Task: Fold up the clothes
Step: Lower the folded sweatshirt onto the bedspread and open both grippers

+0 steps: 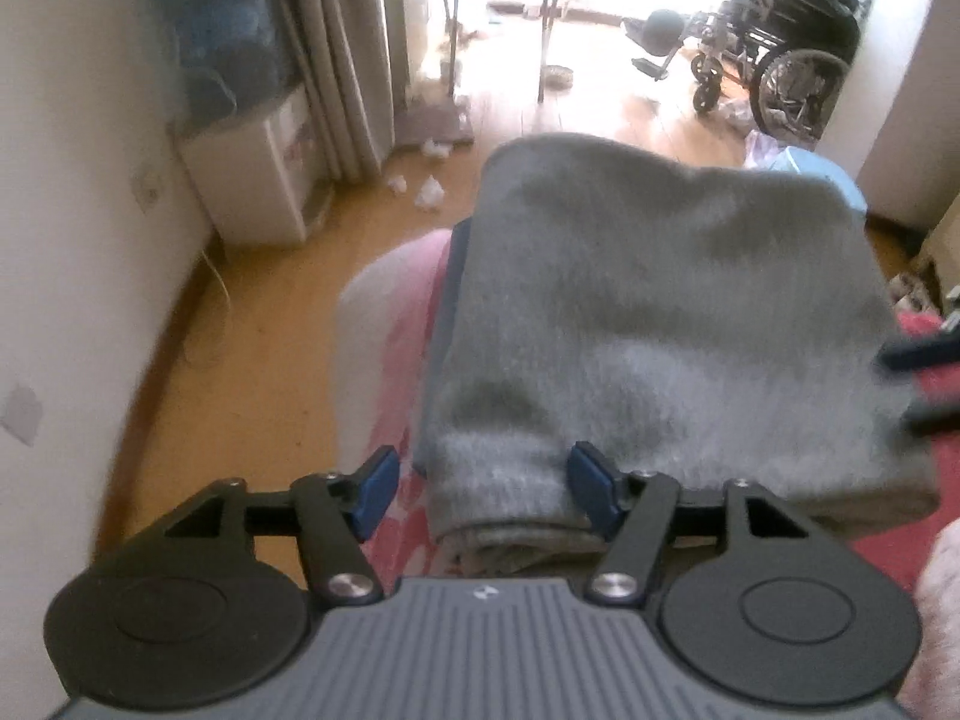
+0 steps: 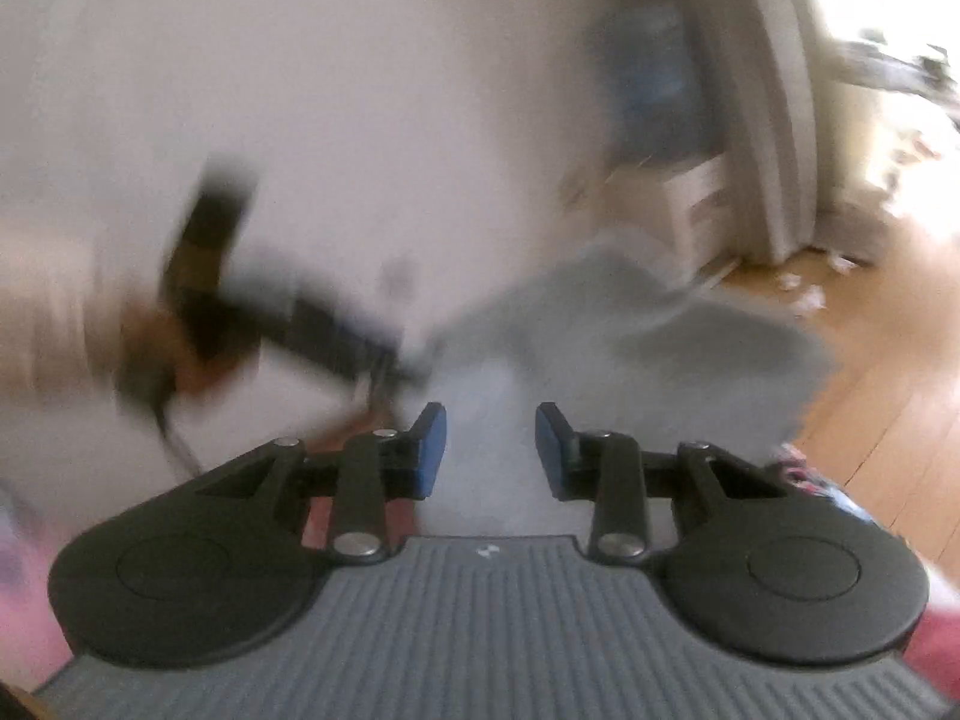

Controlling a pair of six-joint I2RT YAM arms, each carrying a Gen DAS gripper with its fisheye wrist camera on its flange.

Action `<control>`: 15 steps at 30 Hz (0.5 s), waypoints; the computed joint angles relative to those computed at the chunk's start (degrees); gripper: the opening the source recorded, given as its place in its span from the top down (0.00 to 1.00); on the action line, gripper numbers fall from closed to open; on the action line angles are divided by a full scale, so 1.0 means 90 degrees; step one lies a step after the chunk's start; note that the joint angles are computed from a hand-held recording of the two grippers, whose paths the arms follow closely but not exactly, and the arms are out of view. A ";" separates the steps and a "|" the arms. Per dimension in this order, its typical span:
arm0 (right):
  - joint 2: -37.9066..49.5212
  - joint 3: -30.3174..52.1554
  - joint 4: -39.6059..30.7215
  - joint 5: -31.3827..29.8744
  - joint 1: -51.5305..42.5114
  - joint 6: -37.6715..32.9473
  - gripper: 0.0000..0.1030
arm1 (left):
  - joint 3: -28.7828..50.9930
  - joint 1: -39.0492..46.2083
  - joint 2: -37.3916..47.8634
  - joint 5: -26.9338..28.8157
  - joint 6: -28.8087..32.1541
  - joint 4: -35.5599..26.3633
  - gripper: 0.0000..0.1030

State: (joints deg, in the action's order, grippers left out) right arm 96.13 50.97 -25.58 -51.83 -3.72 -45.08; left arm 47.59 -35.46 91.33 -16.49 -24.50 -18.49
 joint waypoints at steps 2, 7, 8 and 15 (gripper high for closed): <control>-0.0068 -0.0550 0.0639 0.0959 0.0575 -0.0536 0.71 | -0.0076 -0.0152 0.0089 -0.0271 0.0138 0.0093 0.18; -0.0511 -0.0619 0.0559 0.1239 0.0884 -0.0478 0.78 | -0.0096 -0.0495 -0.0313 -0.0822 -0.0110 -0.0120 0.27; -0.0498 -0.0578 0.0572 0.1058 0.0735 -0.0603 0.78 | -0.0131 -0.0606 -0.0430 -0.0966 -0.0202 -0.0124 0.26; 0.0438 -0.0288 0.1050 0.1401 0.0573 -0.1009 0.80 | -0.0102 -0.0882 0.0096 -0.0977 -0.0380 0.0155 0.25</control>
State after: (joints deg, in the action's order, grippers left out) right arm 100.07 48.38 -16.13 -39.22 1.44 -54.16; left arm 46.67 -43.40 92.20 -25.29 -27.92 -17.09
